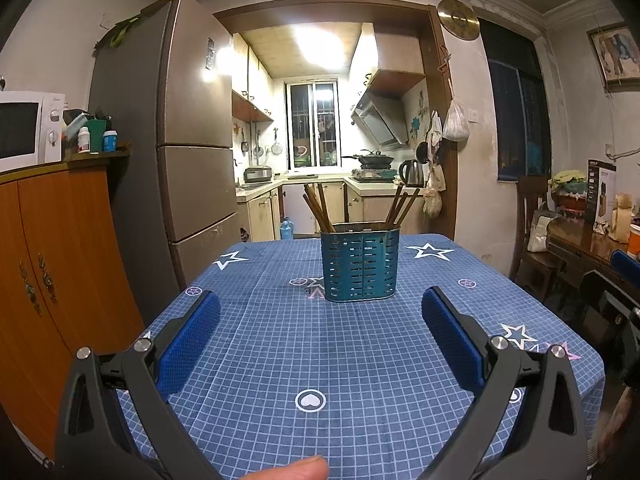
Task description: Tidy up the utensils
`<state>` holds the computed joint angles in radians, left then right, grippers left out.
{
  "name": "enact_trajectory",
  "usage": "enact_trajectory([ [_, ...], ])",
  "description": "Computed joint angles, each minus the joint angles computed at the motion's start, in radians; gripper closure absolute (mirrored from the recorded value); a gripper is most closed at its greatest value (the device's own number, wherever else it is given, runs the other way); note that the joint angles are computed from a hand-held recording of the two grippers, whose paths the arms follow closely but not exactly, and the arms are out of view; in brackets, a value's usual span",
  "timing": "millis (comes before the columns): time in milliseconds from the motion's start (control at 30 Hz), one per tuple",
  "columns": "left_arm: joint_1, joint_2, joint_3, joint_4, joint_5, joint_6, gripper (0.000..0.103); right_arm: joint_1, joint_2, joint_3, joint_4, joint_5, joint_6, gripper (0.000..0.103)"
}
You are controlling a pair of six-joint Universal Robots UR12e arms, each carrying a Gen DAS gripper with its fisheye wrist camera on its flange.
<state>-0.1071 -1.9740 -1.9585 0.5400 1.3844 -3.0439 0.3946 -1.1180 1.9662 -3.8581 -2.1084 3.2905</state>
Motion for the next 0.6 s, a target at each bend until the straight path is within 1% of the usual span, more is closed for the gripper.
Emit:
enact_trajectory([
  [600, -0.001, -0.006, 0.006, -0.009, 0.008, -0.006, 0.006, -0.001, -0.002, -0.001, -0.005, 0.02, -0.018, 0.004],
])
